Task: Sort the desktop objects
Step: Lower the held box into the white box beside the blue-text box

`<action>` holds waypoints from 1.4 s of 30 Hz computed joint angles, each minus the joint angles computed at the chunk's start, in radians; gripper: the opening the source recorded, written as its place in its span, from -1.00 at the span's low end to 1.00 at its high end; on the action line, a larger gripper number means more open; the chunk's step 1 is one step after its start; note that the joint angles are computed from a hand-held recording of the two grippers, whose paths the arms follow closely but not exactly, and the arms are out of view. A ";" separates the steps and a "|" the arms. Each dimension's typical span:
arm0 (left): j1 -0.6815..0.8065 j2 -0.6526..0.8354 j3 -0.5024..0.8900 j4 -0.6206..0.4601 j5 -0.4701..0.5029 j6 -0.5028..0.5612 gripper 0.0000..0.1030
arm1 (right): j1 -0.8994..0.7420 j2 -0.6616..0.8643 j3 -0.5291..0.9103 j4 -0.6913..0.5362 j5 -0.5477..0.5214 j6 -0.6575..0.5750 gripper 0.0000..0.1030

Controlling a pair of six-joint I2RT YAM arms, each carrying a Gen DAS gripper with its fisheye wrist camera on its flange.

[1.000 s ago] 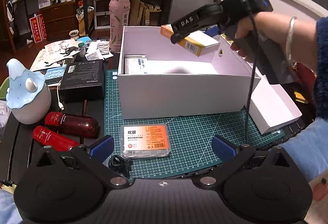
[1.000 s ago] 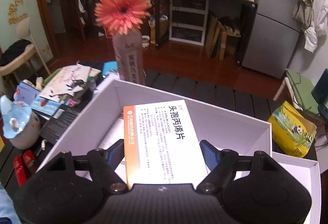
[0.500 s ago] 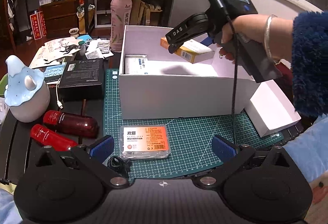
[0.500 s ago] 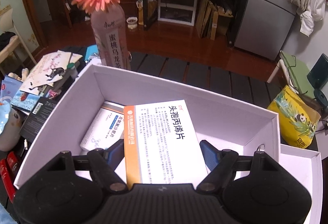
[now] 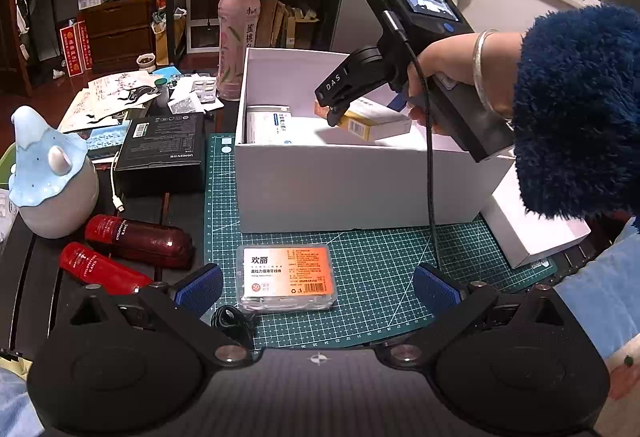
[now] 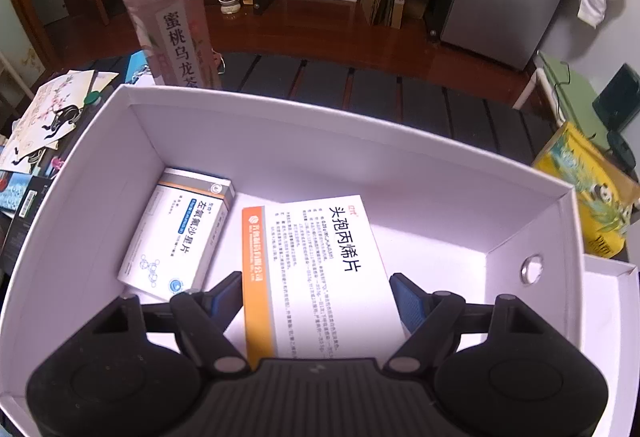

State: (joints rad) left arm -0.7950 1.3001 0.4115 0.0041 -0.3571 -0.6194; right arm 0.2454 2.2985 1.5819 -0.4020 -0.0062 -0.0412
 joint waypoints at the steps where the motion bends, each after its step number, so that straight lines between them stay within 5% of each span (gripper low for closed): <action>1: 0.002 -0.001 -0.001 0.002 0.002 0.000 0.99 | 0.001 0.009 0.010 -0.007 -0.002 0.005 0.50; 42: 0.016 0.035 0.006 0.022 0.022 0.013 0.99 | -0.018 0.185 0.269 -0.225 -0.035 0.030 0.50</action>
State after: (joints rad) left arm -0.7794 1.3350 0.4170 0.0259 -0.3349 -0.6059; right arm 0.2277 2.4831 1.8512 -0.6268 -0.0408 -0.0111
